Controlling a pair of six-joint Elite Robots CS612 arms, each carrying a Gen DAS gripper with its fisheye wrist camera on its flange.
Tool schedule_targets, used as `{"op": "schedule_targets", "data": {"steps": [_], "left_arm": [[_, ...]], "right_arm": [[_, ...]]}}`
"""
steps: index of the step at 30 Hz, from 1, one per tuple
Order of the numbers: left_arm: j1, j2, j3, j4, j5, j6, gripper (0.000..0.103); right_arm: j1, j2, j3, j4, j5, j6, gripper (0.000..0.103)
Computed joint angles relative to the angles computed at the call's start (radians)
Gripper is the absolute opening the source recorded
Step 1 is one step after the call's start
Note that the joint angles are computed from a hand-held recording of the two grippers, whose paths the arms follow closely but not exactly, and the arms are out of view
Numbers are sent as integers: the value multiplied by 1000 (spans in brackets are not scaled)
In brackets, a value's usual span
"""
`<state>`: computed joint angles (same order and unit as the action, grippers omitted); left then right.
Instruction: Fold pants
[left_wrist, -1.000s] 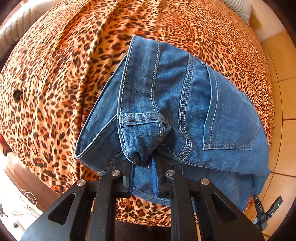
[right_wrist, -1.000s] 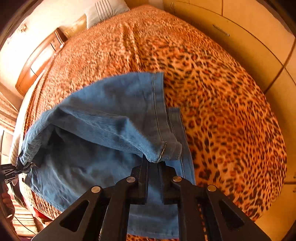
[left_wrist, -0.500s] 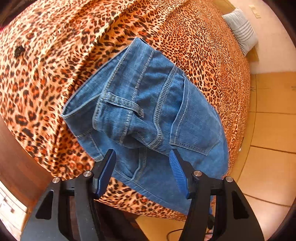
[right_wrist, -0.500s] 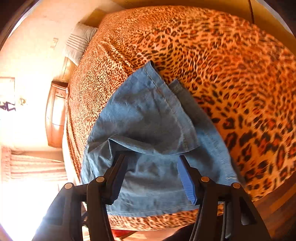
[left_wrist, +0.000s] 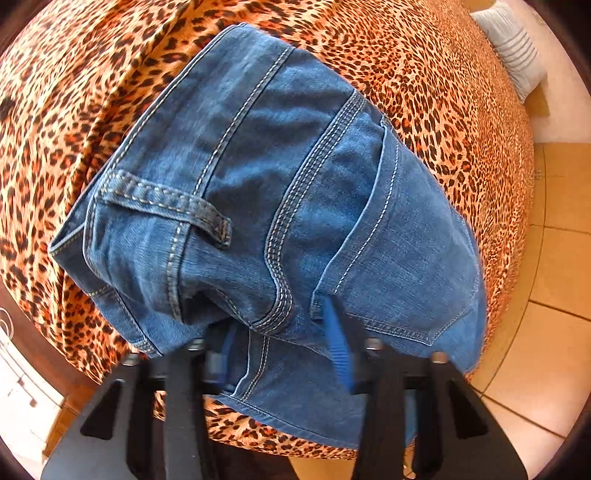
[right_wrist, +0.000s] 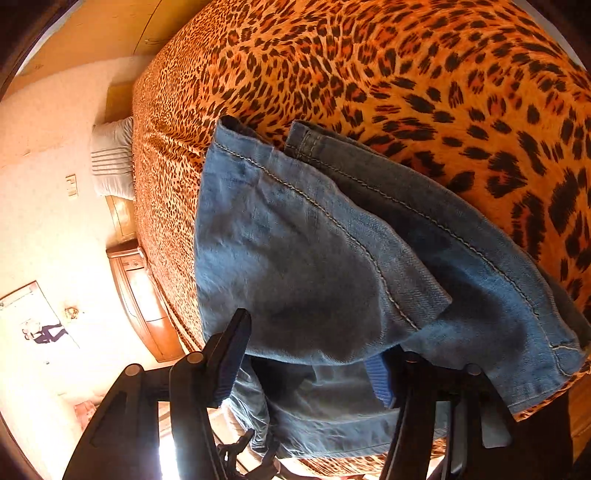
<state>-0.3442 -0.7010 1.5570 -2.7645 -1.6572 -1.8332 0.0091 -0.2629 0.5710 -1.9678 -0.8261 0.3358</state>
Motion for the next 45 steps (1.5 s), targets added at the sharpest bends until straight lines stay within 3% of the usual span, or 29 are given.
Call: {"op": "schedule_targets", "data": {"steps": [1,4,8,9,11,13,15,23,26,30,34,38,41,45], "left_arm": [[1,-5,-4,22,0,23,15],[-10,-48,34,9,51,62,14],[-43,-116,137,-61,93,53,14],[-50,-120,153,-64,93,50,14],[-54,-100,171,-81,24,25,14],[-50,-59,178,-133,-71,-36,15],[-51,-43,184,-156,-92,-67,16],[-47,-53,176,-112,-77,0,19],[-47,-42,166,-96,-83,19,28],[-49,-68,201,-141,-82,83,42],[-57,-130,296,-253,-47,121,45],[-23,-181,340,-207,43,84,59],[31,-149,334,-251,22,81,60],[83,-89,260,-213,-38,128,60]], "right_arm": [[0,1,-9,6,-6,-38,4],[-7,-45,53,-27,15,-152,4],[-37,-141,194,-32,66,-310,4],[-41,-162,225,-22,43,-358,4],[-45,-178,253,21,-40,-426,6],[-47,-159,240,43,-140,-402,8],[-45,-139,229,50,-208,-365,9],[-43,-182,286,-20,-206,-384,8],[-42,-183,286,1,-281,-391,8],[-48,-195,291,20,-295,-391,7],[-36,-230,306,-86,-441,-457,29],[-17,-219,255,-134,-455,-591,36],[20,-167,137,-47,-380,-690,43],[97,-51,-89,126,-320,-850,53]]}}
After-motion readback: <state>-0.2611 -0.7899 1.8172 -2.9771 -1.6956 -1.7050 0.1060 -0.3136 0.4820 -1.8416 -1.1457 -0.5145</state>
